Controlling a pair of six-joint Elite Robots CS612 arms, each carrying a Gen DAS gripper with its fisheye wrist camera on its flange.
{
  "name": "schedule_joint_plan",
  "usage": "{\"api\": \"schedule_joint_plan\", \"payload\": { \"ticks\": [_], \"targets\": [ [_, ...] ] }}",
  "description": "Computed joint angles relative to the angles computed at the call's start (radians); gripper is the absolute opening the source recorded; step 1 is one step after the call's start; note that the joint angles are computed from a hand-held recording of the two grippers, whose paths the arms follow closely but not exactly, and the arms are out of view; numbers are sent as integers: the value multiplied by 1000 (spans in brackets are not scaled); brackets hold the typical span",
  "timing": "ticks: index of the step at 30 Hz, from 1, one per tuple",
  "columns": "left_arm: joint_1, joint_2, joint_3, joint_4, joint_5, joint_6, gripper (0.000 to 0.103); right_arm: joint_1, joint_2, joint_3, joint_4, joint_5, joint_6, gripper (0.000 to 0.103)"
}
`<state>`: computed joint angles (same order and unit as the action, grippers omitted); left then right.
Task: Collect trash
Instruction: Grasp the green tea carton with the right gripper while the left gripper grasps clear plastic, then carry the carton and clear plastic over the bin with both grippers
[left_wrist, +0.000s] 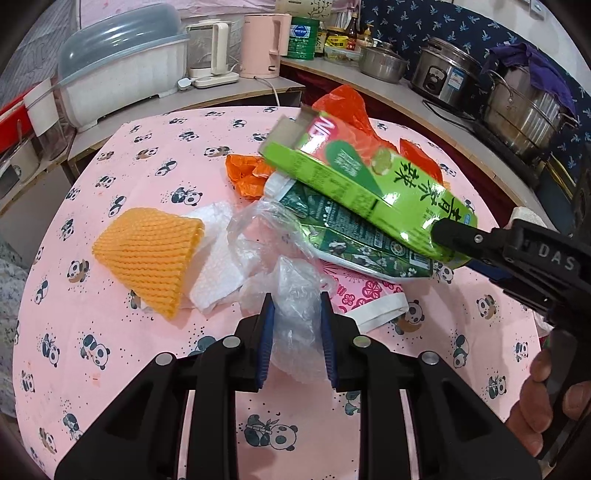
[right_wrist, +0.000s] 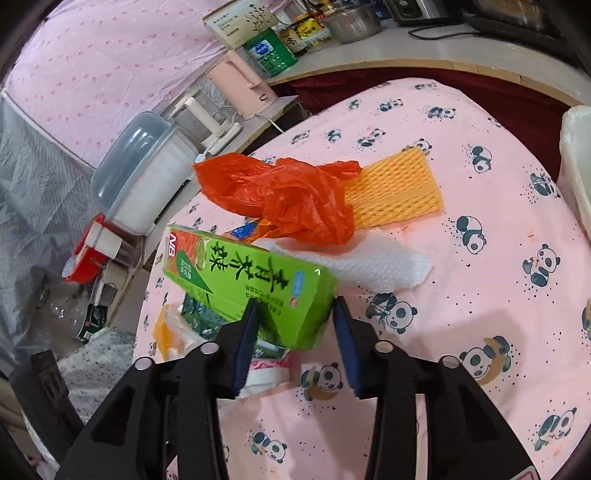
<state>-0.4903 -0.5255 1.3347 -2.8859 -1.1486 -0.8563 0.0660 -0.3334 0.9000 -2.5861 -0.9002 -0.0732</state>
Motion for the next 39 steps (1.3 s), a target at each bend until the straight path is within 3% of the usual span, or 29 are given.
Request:
{"api": "schedule_joint_plan", "payload": {
  "ticks": [15, 32, 39],
  "targets": [
    [-30, -9, -2, -20, 2, 45, 23, -56, -121, 235, -222, -26, 54, 28],
    [-65, -13, -45, -92, 19, 131, 23, -121, -173, 326, -449, -31, 173, 23],
    [-75, 18, -113, -83, -24, 185, 23, -141, -189, 353, -536, -107, 212, 23]
  ]
}}
